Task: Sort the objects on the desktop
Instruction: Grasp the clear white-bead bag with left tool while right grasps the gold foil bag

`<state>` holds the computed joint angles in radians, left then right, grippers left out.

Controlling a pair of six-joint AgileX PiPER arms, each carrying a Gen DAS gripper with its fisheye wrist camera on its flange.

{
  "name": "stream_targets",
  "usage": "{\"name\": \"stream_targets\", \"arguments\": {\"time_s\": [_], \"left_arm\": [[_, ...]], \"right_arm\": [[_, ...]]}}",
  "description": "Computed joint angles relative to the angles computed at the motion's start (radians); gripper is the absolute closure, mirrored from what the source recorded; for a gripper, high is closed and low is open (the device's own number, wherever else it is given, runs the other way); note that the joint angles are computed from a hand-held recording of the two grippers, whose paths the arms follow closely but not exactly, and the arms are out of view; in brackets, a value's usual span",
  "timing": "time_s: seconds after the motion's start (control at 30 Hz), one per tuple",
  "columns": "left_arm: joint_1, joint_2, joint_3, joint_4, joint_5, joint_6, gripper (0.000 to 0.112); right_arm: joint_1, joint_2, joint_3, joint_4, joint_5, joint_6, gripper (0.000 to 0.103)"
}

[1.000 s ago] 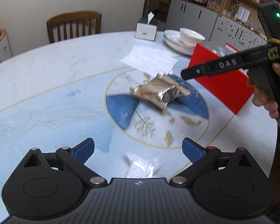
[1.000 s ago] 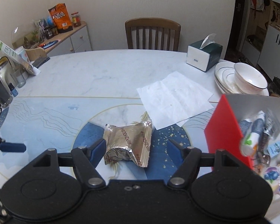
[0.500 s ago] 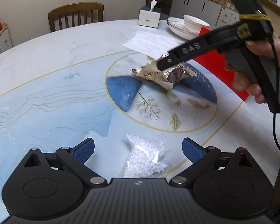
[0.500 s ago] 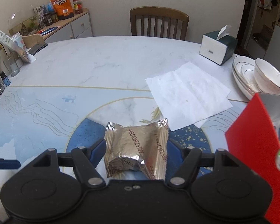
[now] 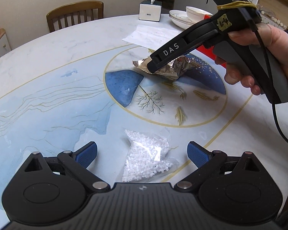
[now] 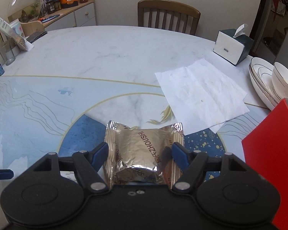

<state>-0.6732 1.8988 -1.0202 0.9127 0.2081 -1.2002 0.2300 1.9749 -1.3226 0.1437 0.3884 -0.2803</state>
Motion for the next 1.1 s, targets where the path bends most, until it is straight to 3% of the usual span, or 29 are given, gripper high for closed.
{"name": "stream_targets", "arguments": {"time_s": [0.27, 0.5, 0.6, 0.9, 1.0, 1.1], "left_arm": [[-0.006, 0.009, 0.003, 0.04, 0.004, -0.04, 0.014], [-0.014, 0.007, 0.008, 0.115, 0.016, -0.111, 0.032], [-0.018, 0.007, 0.007, 0.131, 0.023, -0.123, 0.038], [-0.028, 0.012, -0.006, 0.136, 0.047, -0.124, 0.061], [-0.028, 0.015, -0.015, 0.108, 0.05, -0.096, 0.064], [-0.031, 0.02, -0.028, 0.07, 0.062, -0.057, 0.066]], "right_arm": [[-0.004, 0.036, -0.029, -0.022, -0.003, 0.001, 0.021], [-0.005, 0.045, -0.03, -0.036, -0.002, 0.025, 0.018], [-0.029, 0.063, -0.049, 0.076, 0.049, -0.056, 0.015], [-0.029, 0.032, -0.008, 0.075, 0.021, -0.055, 0.018], [-0.033, 0.013, 0.007, 0.108, 0.024, -0.095, 0.023], [-0.044, 0.007, -0.001, 0.188, 0.074, -0.187, 0.046]]}}
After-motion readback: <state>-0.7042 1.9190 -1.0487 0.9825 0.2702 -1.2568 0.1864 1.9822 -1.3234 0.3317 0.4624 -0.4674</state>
